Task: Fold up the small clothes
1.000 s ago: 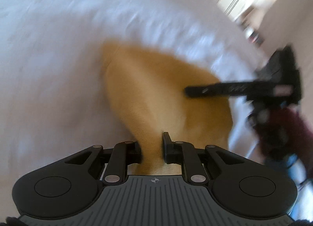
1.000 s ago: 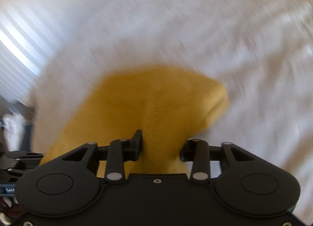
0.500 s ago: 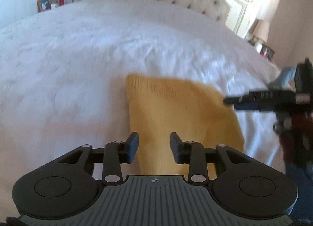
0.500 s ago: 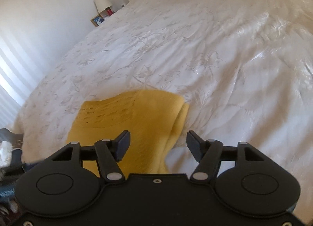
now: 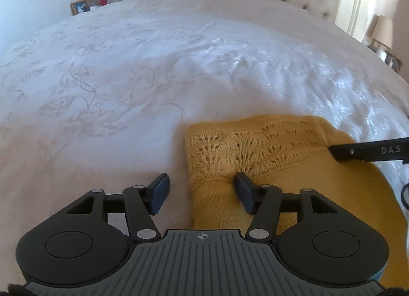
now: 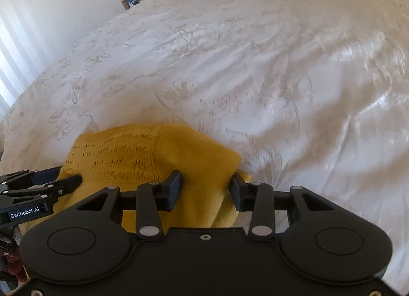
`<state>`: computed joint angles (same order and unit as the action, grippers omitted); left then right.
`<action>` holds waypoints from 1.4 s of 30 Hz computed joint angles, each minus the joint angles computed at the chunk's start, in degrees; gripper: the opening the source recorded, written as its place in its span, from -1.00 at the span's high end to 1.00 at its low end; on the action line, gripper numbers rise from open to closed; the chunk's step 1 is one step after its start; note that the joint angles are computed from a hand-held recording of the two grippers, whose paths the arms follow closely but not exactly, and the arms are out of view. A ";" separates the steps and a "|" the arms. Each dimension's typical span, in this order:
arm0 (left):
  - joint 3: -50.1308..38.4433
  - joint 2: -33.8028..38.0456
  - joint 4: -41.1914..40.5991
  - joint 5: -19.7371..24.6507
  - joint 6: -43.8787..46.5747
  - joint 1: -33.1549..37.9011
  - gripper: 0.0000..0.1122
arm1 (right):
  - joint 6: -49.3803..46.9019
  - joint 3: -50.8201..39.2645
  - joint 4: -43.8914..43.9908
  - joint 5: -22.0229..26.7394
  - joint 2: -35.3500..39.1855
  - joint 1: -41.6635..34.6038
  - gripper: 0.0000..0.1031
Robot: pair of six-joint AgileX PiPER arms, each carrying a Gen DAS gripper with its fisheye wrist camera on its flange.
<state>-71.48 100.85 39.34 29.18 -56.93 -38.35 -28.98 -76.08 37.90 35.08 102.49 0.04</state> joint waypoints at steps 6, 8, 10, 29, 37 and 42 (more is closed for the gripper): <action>1.47 -1.24 -2.79 -1.95 0.94 1.42 -0.09 | -1.79 6.98 2.92 0.54 -9.19 -1.56 -0.15; 1.42 -1.28 -3.16 -1.96 0.94 1.57 -0.10 | -2.11 10.83 2.99 1.63 -13.78 -1.98 -0.17; 0.95 -0.97 -1.99 -1.48 -0.12 1.37 -0.12 | -1.76 14.17 2.46 2.11 -17.60 -1.90 -0.20; 6.25 -7.92 12.94 3.92 -18.78 -2.50 -0.22 | 10.23 22.35 -8.67 -2.55 -24.45 2.35 -0.67; 11.70 -15.77 5.95 3.44 -15.82 -4.38 -0.57 | 14.96 23.11 -12.64 -5.01 -29.44 6.46 -0.99; 12.33 -17.98 6.11 9.05 -16.94 -9.64 -0.84 | 18.50 24.00 -14.57 -5.54 -31.97 8.49 -0.99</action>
